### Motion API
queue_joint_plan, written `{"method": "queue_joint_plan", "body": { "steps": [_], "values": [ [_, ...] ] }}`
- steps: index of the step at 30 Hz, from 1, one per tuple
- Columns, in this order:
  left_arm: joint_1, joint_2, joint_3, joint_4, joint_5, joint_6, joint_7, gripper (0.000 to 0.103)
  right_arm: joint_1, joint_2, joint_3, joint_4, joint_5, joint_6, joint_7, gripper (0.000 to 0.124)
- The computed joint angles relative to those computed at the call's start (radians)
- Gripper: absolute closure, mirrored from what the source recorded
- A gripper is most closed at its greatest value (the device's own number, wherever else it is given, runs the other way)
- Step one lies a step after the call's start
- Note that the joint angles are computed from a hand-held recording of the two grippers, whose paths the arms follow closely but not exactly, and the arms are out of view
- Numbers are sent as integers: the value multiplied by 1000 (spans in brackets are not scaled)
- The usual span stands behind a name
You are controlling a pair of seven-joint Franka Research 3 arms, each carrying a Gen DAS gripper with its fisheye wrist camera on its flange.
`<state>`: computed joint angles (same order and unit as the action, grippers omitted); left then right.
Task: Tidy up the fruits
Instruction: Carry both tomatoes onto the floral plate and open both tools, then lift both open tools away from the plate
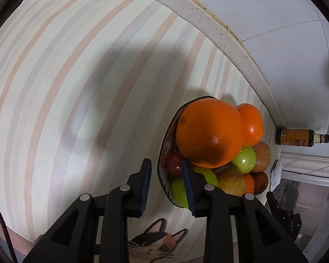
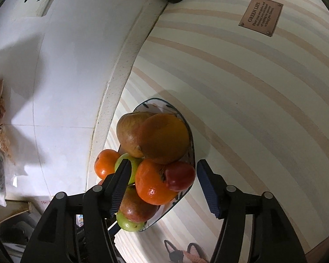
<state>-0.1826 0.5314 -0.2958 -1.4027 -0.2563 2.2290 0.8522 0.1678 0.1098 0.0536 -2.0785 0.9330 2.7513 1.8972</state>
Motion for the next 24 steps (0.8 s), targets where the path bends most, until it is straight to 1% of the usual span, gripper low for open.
{"method": "queue_joint_plan", "body": {
  "steps": [1, 3, 4, 5, 6, 7, 8, 9, 10, 12, 14, 16, 20, 24],
  "values": [
    [0, -2, 1, -2, 2, -1, -1, 77, 1, -5, -1, -3, -7, -1, 4, 54],
    [-2, -11, 4, -7, 10, -4, -2, 74, 4, -13, -10, -3, -71, -20, 41, 41],
    [-7, -21, 10, -11, 28, -10, -3, 65, 8, -23, -19, -2, -157, -51, 85, 38],
    [-19, -29, 20, -7, 61, -25, -8, 50, 12, -27, -28, 7, -247, -83, 125, 35],
    [-30, -34, 30, -2, 93, -39, -14, 40, 19, -30, -39, 28, -389, -137, 176, 34],
    [-53, -49, 47, 2, 157, -61, -19, 23, 21, -33, -42, 41, -465, -168, 194, 34],
    [-62, -59, 52, 0, 187, -70, -17, 16, 28, -37, -45, 62, -576, -214, 218, 32],
    [-81, -72, 61, 6, 240, -98, -18, 14, 35, -44, -46, 80, -674, -254, 236, 30],
    [-90, -82, 63, 3, 267, -113, -16, 11, 40, -52, -43, 86, -731, -275, 241, 30],
    [-107, -110, 65, -13, 316, -134, -13, 11, 50, -76, -34, 96, -848, -316, 250, 30],
    [-132, -150, 69, -43, 381, -148, -17, 10, 56, -100, -25, 97, -931, -347, 255, 29],
    [-150, -187, 67, -70, 430, -149, -21, 10, 64, -131, -11, 97, -1020, -381, 268, 25],
    [-175, -255, 54, -114, 490, -156, -24, 7, 70, -211, 18, 68, -1100, -417, 273, 25],
    [-197, -347, 37, -171, 529, -147, -47, 7, 68, -297, 44, 52, -1113, -450, 258, 25]
  ]
}}
